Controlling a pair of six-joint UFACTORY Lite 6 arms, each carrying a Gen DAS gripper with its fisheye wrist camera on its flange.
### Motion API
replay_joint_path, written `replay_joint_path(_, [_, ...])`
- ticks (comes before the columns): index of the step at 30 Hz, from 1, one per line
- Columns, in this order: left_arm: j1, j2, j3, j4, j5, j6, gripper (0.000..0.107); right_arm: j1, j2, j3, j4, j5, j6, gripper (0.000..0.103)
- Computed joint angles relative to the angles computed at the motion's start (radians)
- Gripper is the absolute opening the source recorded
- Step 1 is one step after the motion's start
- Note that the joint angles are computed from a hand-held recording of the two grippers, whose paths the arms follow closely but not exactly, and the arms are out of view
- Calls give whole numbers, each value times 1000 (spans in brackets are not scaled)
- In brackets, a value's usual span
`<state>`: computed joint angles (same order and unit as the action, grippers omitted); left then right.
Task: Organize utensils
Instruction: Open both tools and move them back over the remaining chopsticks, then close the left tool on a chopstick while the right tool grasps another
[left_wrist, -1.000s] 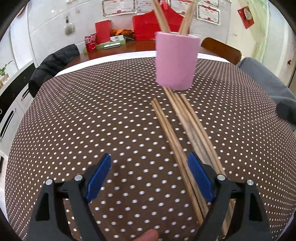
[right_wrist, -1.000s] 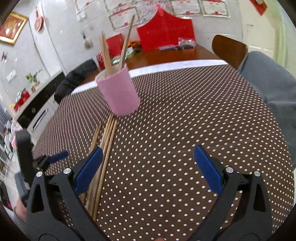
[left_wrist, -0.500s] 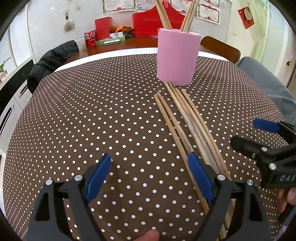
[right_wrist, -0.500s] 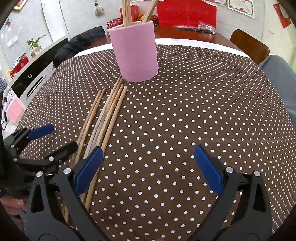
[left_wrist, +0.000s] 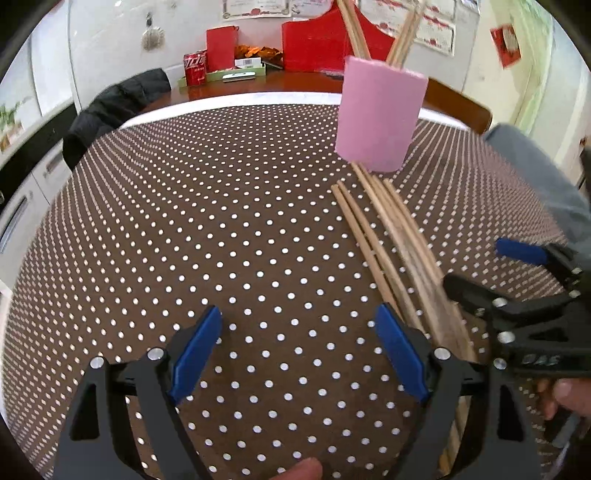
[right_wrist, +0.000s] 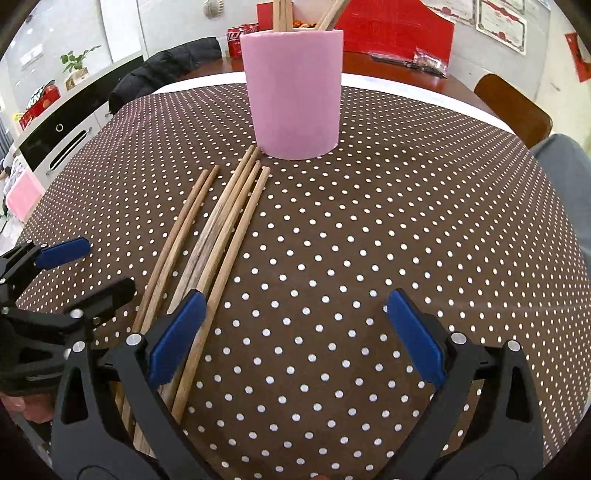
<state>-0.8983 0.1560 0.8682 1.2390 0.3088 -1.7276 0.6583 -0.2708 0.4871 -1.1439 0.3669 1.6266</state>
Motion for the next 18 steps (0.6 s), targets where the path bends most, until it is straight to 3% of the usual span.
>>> replay_joint_path(2, [25, -30, -27, 44, -69, -52, 84, 18, 26, 18, -2, 18, -6, 97])
replay_joint_path(6, [16, -5, -1, 9, -72, -3, 84, 38, 59, 41, 11, 27, -43, 97])
replay_joint_path(11, [-24, 45, 54, -62, -10, 95, 84, 28, -3, 11, 90, 77, -152, 96])
replay_joint_path(18, [-48, 75, 84, -53, 36, 89, 84, -58, -86, -47, 184, 23, -276, 97])
